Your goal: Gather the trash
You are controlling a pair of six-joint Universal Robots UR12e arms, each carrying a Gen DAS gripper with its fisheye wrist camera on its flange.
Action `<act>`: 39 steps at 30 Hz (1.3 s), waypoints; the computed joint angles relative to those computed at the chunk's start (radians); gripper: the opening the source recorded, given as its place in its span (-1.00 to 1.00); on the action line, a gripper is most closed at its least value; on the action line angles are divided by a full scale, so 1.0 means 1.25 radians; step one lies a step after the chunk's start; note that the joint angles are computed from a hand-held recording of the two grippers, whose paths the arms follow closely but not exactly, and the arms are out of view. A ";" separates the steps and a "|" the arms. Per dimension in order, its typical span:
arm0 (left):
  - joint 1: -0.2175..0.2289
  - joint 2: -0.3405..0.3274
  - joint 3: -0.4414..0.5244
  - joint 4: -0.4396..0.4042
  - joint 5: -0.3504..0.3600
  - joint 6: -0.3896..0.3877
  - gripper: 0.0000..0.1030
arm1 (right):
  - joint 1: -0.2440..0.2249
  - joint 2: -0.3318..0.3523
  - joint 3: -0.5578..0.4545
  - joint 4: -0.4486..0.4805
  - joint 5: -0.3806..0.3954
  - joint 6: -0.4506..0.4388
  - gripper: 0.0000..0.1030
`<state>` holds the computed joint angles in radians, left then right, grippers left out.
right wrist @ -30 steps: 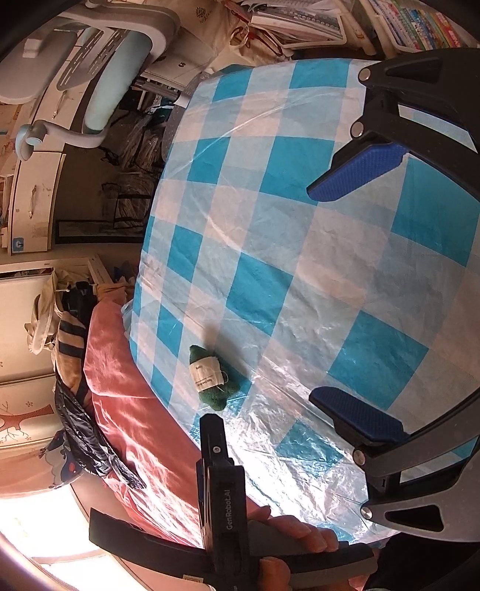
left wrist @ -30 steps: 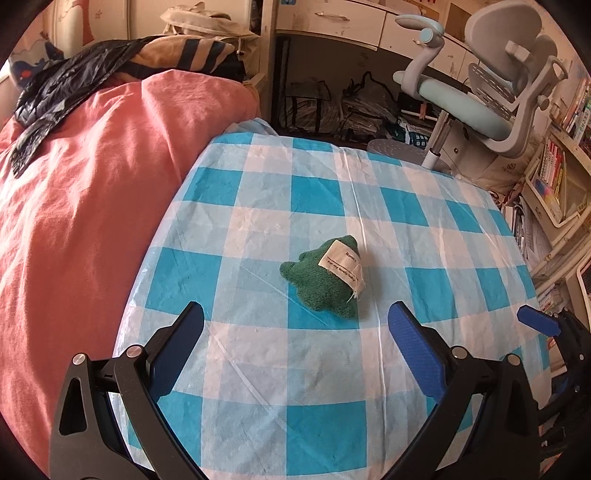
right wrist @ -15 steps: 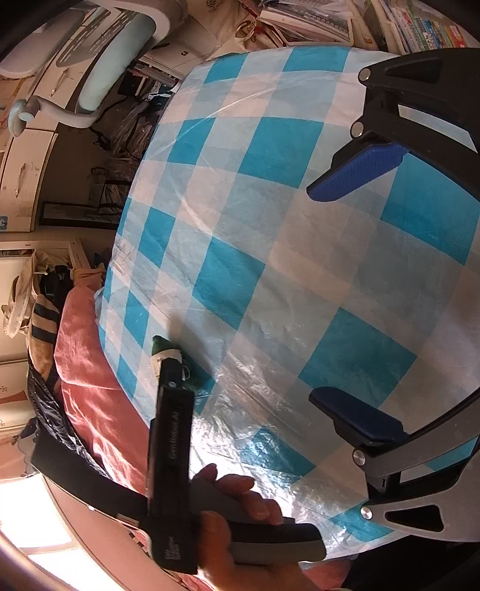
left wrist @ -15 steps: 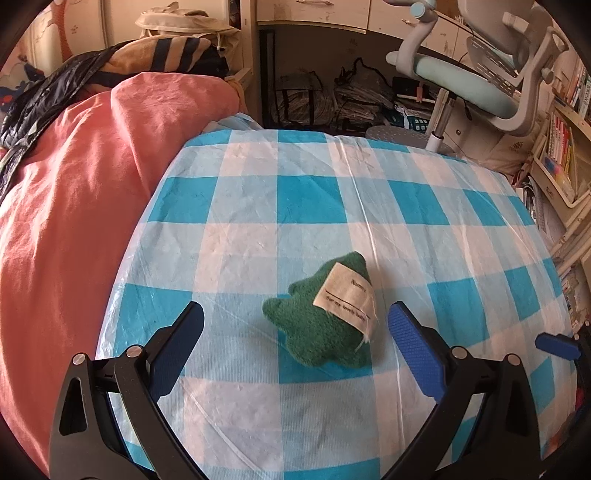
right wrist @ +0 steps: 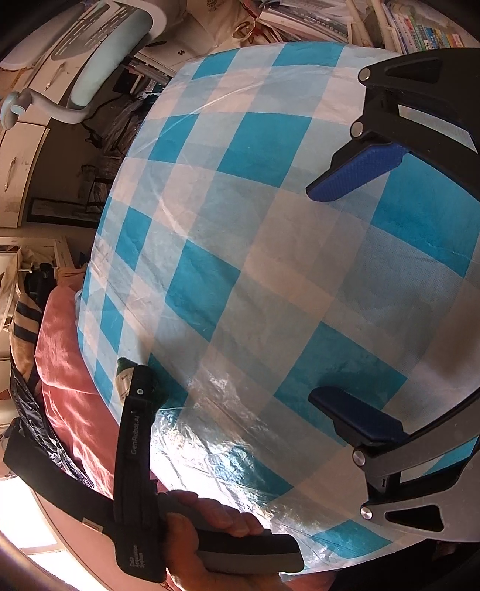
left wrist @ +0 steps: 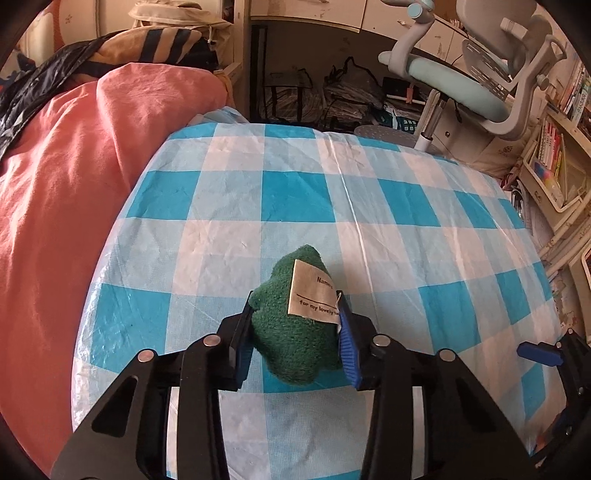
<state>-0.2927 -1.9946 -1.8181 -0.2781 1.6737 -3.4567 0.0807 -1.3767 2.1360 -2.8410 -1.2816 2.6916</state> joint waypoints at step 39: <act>-0.239 0.336 -0.396 0.116 0.104 -0.146 0.86 | 0.002 0.008 0.002 -0.031 -0.009 0.023 0.88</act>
<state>-0.5914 -1.5748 -2.3131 -0.1326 1.8032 -3.6395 0.0832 -1.3670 2.1382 -2.8795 -1.2931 2.7208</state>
